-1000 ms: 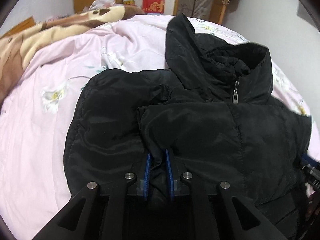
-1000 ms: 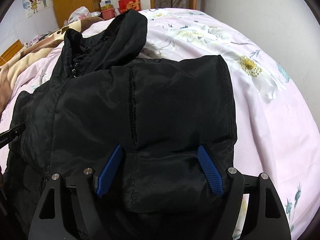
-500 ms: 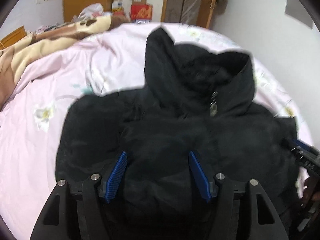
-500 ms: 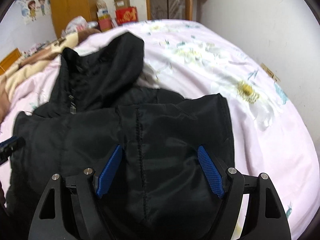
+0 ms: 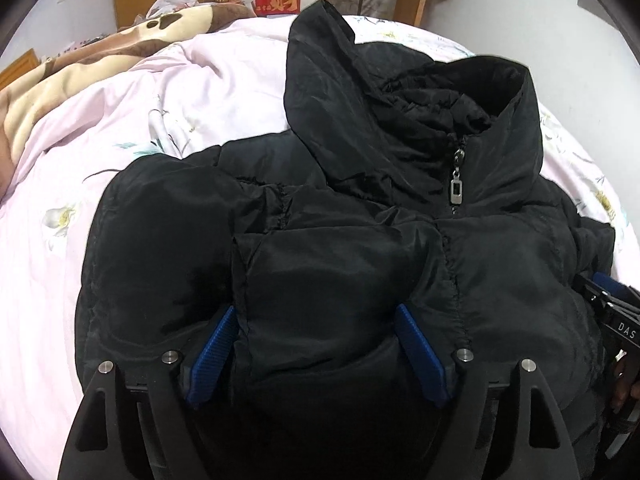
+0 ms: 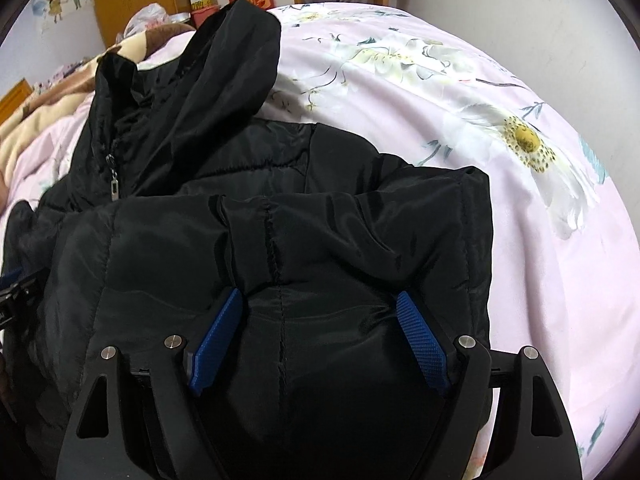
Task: Fold large clothes
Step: 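Release the sleeve with the right gripper and press the fold flat, then grasp the jacket hem with both grippers and lift it toward the hood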
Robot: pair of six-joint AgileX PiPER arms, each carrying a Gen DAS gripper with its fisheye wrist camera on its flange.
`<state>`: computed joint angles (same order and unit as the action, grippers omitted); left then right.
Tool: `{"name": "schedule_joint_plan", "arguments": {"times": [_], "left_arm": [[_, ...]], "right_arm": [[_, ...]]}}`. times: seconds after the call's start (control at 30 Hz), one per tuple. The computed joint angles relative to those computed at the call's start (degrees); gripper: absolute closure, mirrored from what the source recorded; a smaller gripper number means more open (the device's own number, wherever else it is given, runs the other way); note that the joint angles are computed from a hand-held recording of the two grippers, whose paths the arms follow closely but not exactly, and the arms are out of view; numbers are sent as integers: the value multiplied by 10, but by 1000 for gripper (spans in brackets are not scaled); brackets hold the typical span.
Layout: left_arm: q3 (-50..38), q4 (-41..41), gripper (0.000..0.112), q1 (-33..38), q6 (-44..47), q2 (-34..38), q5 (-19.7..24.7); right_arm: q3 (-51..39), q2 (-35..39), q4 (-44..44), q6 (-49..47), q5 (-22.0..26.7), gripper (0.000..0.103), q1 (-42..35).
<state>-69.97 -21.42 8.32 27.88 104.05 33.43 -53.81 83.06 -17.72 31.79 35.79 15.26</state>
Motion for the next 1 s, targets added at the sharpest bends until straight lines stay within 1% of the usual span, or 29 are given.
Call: {"name": "schedule_joint_plan", "arguments": {"times": [0.2, 0.23, 0.33, 0.4, 0.47, 0.57, 0.67, 0.7, 0.77, 0.8, 0.9, 1.0], "left_arm": [[-10, 25, 30, -6, -27, 2, 9], [-11, 16, 30, -4, -23, 0, 9], [-12, -19, 31, 14, -4, -16, 37], [-7, -36, 31, 27, 27, -39, 50], [1, -35, 31, 36, 36, -60, 52], [10, -68, 31, 60, 67, -83, 71], [28, -51, 31, 65, 50, -92, 58], [28, -36, 31, 62, 34, -86, 58], [28, -12, 31, 63, 15, -77, 69], [30, -5, 31, 62, 7, -73, 70], [27, -26, 31, 75, 24, -67, 82], [-1, -15, 31, 74, 35, -61, 96]], "right_arm": [[-7, 10, -11, 19, 10, 23, 10], [-7, 7, -10, 22, 11, 23, 10], [-16, 1, -17, 38, 23, 23, 16], [-14, -30, -29, 62, 31, 23, 22], [-9, -64, -45, 86, 42, 23, 33], [8, -115, -49, 102, 49, 23, 60], [34, -147, -63, 122, 42, 23, 103], [39, -144, -63, 119, 41, 23, 117], [26, -105, -67, 127, 68, 23, 142], [26, -88, -62, 128, 68, 23, 140], [18, -66, -45, 121, 59, 23, 129], [-7, -70, -6, 67, 71, 23, 110]]}}
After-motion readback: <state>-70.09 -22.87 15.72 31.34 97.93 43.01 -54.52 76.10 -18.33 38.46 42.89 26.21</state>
